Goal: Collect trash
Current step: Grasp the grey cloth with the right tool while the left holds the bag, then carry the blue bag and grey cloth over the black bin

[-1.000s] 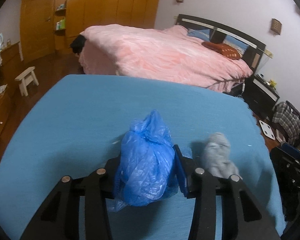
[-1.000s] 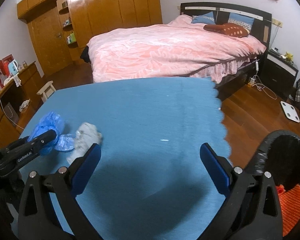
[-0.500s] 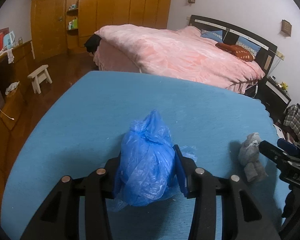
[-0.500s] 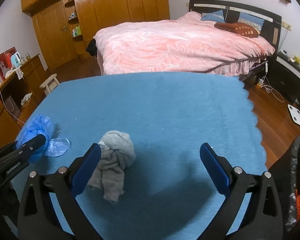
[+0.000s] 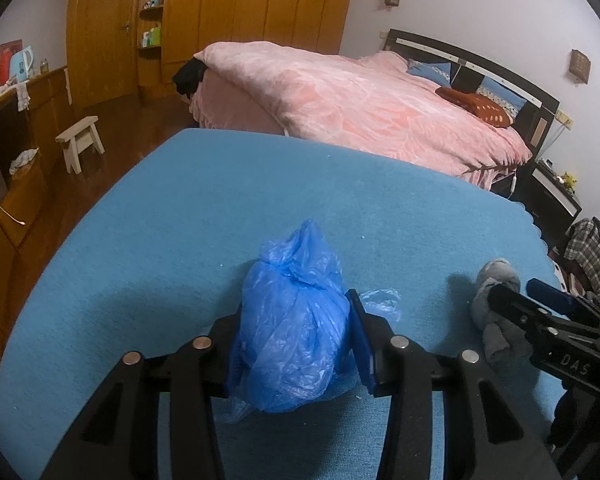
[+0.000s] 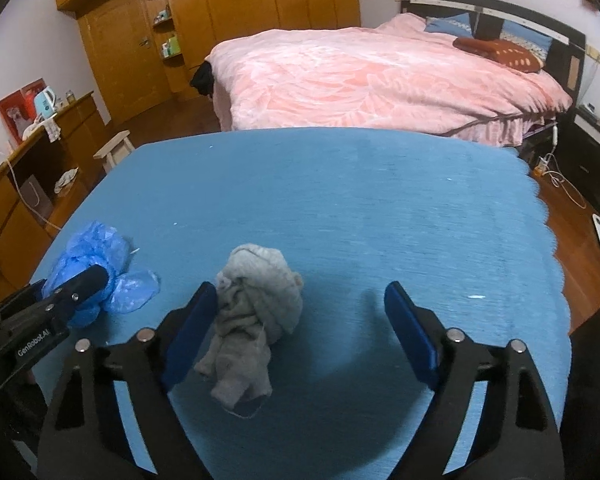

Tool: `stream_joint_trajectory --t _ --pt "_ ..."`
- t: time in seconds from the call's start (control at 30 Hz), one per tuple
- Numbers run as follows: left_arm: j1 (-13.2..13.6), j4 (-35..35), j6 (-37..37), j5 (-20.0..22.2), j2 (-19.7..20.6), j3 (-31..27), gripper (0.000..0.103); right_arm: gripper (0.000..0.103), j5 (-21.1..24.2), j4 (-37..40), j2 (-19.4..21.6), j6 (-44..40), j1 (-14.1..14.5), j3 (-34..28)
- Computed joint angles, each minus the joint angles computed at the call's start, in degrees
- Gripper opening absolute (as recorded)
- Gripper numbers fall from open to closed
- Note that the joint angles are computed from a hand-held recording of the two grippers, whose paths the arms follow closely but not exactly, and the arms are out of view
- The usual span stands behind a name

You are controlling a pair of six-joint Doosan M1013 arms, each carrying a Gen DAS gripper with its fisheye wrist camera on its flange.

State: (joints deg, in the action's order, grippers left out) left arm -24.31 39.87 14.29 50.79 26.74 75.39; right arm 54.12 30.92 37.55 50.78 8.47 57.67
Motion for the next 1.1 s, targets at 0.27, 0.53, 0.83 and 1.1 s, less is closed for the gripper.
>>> stream_joint_trajectory --t 0.27,0.53,0.83,1.1 --pt "0.0 1.6 0.6 1.4 -0.6 0.7 0.045 0.057 3.3 0.9 0.3 -1.8 0.7 -0.5" --pt "0.2 1.1 0.0 1.7 -0.7 1.0 0.045 0.036 6.1 1.0 0.6 -2.4 1.1 -1.0" --pt "-0.1 2.1 0.5 1.8 -0.5 0.6 0.045 0.035 4.9 1.3 -0.4 -2.2 0.4 0.0" --pt "-1.3 2.3 1.7 1.9 -0.3 -1.1 0.045 0.035 4.0 2.3 -1.3 -2.7 -0.9 0.2"
